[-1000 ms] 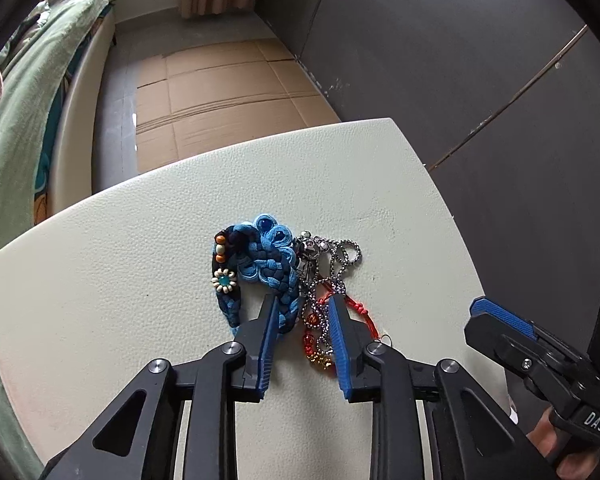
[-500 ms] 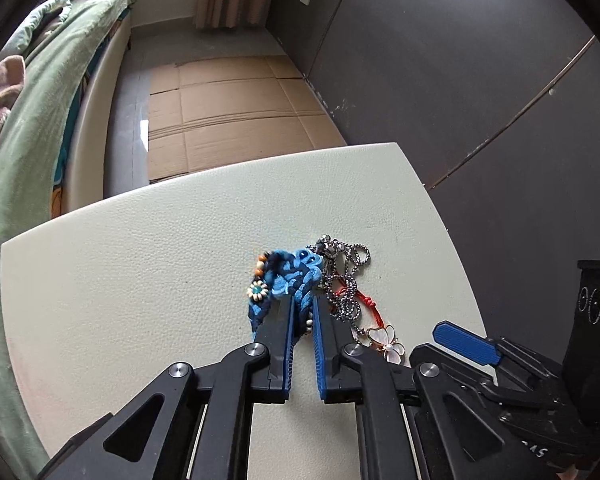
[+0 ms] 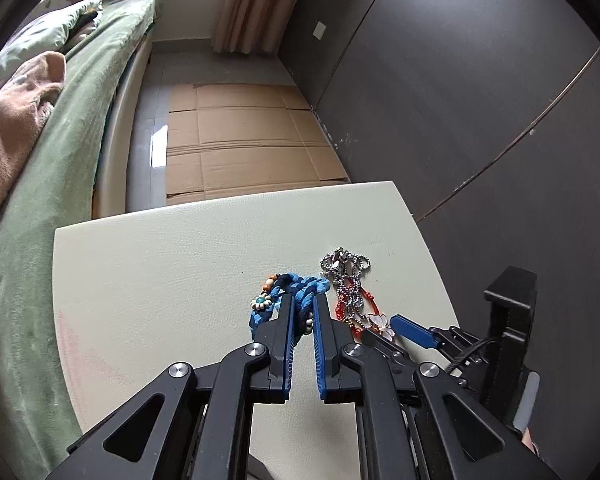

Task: Organize jewelry
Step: 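Grasp the blue knotted bracelet with the left gripper while the right grasps the butterfly pendant, then drop the blue bracelet and butterfly pendant into the black box with both grippers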

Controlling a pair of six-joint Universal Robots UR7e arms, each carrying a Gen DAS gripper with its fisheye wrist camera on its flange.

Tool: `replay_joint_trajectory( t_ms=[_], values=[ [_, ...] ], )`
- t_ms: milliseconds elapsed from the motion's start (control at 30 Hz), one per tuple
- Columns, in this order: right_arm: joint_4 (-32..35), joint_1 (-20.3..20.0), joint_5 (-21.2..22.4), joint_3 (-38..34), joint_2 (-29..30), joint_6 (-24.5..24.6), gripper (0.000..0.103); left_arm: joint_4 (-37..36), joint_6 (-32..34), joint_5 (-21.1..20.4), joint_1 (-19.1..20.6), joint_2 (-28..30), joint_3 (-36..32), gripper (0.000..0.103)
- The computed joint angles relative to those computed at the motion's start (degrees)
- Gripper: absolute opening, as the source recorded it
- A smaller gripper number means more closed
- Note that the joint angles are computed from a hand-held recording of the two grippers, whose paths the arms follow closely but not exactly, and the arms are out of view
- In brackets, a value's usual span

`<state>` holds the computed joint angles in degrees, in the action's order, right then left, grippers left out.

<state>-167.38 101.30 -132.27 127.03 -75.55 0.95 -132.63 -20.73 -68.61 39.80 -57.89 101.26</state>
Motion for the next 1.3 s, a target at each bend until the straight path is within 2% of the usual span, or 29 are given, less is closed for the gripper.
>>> replay_joint_trajectory(
  t_ms=[33, 100, 167, 300, 433, 667, 967, 1167, 1267, 1300],
  values=[
    [0.3, 0.3, -0.9, -0.2, 0.2, -0.4, 0.032, -0.1, -0.1, 0.0, -0.1, -0.6, 0.3, 0.009],
    [2.0, 0.1, 0.7, -0.1, -0.5, -0.7, 0.026, -0.4, 0.0, 0.3, -0.5, -1.7, 0.9, 0.009],
    [2.9, 0.2, 1.0, 0.1, -1.2, 0.2, 0.026, -0.7, 0.0, 0.5, -0.9, -2.8, 1.6, 0.009],
    [3.2, -2.2, 8.6, 2.4, -6.1, 3.2, 0.026, -1.3, -0.2, 0.7, -1.4, -5.3, 3.3, 0.009],
    [3.0, -2.3, 12.2, 4.2, -9.9, 4.5, 0.026, -1.8, -0.8, 0.8, -1.8, -7.9, 5.3, 0.009],
    [3.2, 1.5, 13.0, 4.5, -11.9, 6.1, 0.026, -1.3, -2.1, 1.6, -2.8, -13.2, 8.8, 0.009],
    [2.0, 8.3, 12.7, 3.1, -8.7, 7.7, 0.026, 1.3, -4.9, 3.9, -3.4, -19.6, 13.7, 0.009],
    [1.7, 11.4, 13.5, 2.9, -6.5, 8.6, 0.026, 3.6, -7.8, 0.2, -1.2, -20.9, 15.3, 0.009],
    [1.6, 12.5, 14.1, 2.6, -5.2, 8.9, 0.026, 5.4, -10.5, 0.8, -0.3, -21.5, 15.5, 0.014],
    [1.5, 12.9, 14.4, 2.4, -4.8, 8.9, 0.026, 5.5, -10.7, 1.4, -0.3, -22.0, 15.7, 0.023]
  ],
)
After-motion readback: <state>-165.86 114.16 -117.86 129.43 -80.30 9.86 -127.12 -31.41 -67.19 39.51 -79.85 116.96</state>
